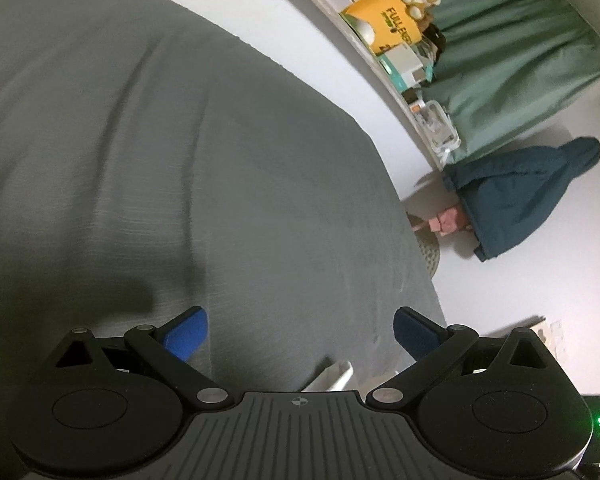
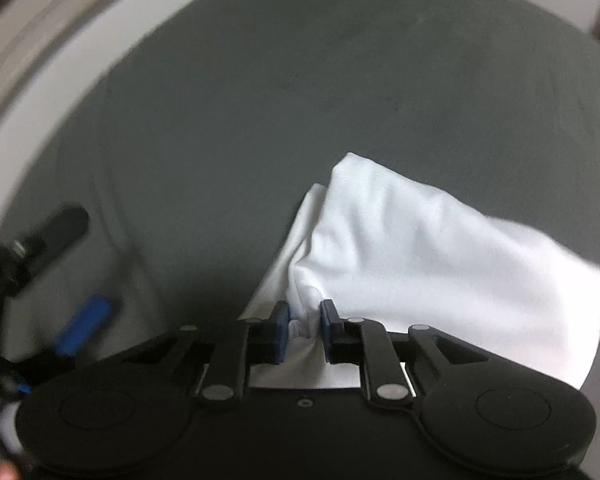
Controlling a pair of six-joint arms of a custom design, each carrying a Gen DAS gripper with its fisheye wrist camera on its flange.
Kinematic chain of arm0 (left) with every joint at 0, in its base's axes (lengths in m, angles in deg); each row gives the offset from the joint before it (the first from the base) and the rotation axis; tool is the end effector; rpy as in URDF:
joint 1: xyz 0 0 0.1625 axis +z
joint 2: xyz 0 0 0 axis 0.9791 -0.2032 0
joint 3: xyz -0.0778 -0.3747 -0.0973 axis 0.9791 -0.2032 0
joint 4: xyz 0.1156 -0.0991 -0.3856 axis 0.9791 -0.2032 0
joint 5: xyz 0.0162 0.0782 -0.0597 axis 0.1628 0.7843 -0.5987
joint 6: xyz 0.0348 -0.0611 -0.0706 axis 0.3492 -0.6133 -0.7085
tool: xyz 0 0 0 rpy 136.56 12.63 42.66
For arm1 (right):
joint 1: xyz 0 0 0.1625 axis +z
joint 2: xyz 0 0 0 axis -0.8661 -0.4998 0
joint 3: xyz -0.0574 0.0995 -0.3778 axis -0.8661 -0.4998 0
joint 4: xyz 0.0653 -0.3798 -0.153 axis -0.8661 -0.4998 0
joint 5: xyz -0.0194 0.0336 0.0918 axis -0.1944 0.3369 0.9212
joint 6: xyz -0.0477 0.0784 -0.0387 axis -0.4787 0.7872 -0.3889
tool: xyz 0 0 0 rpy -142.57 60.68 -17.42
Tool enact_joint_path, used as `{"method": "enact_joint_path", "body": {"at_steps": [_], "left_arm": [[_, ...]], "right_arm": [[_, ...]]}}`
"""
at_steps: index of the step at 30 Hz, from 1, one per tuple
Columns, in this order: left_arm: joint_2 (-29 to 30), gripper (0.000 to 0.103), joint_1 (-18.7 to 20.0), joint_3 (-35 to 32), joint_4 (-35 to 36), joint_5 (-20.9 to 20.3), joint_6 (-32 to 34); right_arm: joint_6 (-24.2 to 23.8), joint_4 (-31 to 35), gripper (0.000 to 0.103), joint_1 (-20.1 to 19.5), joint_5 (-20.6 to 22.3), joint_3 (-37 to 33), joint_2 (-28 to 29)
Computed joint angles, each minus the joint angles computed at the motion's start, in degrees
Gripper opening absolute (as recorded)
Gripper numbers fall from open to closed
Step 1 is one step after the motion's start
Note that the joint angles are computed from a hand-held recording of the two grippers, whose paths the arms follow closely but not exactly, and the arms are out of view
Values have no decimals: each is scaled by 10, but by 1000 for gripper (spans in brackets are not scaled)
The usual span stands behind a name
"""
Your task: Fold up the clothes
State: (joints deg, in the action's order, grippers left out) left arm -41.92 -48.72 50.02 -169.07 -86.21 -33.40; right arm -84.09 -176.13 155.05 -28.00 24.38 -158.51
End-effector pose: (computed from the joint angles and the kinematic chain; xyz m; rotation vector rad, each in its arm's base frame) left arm -0.3031 -0.4297 -0.0546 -0.7562 2.4313 -1.6862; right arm 0.1333 -0.5051 0.3480 0.3284 -2.6143 0.3552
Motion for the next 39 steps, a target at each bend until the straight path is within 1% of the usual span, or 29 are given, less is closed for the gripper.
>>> {"method": "enact_joint_path", "body": {"at_steps": [1, 4, 6, 7, 8, 9, 10, 11, 12, 13, 14, 17, 19, 20, 21, 22, 23, 24, 26, 29, 31, 32, 34, 35, 37, 39], "left_arm": [[1, 101, 0, -1, -2, 0, 0], [4, 101, 0, -3, -6, 0, 2], [5, 101, 0, -4, -5, -1, 2], [4, 101, -1, -3, -1, 1, -1], [3, 101, -2, -3, 3, 2, -4], [2, 101, -2, -2, 8, 3, -8], [0, 101, -3, 0, 14, 4, -16], [0, 101, -3, 1, 16, 6, -23], [-1, 101, -3, 2, 18, 7, -30], [-1, 101, -3, 3, 20, 9, -35], [-1, 101, -2, 3, 22, 10, -39], [0, 101, -1, 1, 22, 8, -37], [1, 101, -1, -2, 23, 9, -36], [0, 101, -2, -2, 26, 10, -39], [0, 101, -3, -1, 30, 12, -45], [0, 101, -3, 0, 34, 14, -52], [-1, 101, -3, 2, 35, 15, -57], [-2, 101, -2, 4, 36, 16, -64], [-1, 101, -2, 7, 33, 17, -73], [2, 101, 0, 4, 27, 14, -68], [4, 101, 1, 0, 21, 12, -58], [4, 101, 1, -1, 19, 13, -55], [5, 101, 0, -2, 19, 14, -54], [5, 101, 0, -2, 19, 15, -55], [5, 101, 0, -3, 24, 15, -57], [4, 101, -2, -1, 27, 16, -59]], "right_arm": [[9, 14, 15, -5, 19, -4, -9], [20, 51, 1, -4, 62, -14, -27], [25, 64, 1, -1, 79, -16, -32], [22, 62, 1, 3, 75, -14, -31], [17, 53, 3, 11, 60, -7, -31], [11, 43, 8, 21, 40, 5, -33], [5, 33, 8, 31, 19, 16, -34], [-6, 32, 25, 41, 0, 22, -34], [-25, 35, 48, 49, -19, 24, -33], [-45, 28, 59, 58, -40, 30, -34], [-63, 22, 68, 65, -57, 36, -36], [-103, 8, 68, 80, -95, 54, -41], [-87, 21, 67, 78, -101, 57, -40], [-75, 26, 62, 76, -104, 59, -37], [-68, 19, 53, 73, -107, 64, -37], [-69, -4, 45, 68, -112, 77, -42], [-69, -26, 34, 62, -111, 87, -48], [-64, -41, 27, 51, -98, 94, -58], [-39, -51, 17, 24, -53, 103, -87], [-2, -33, 15, -27, 50, 109, -144], [7, -6, 15, -56, 117, 109, -178], [8, 9, 15, -67, 142, 107, -192], [10, 37, 15, -72, 169, 97, -207], [13, 42, 15, -68, 175, 96, -206], [-4, 67, 15, -79, 184, 70, -199], [-15, 45, 15, -75, 178, 83, -185]]}}
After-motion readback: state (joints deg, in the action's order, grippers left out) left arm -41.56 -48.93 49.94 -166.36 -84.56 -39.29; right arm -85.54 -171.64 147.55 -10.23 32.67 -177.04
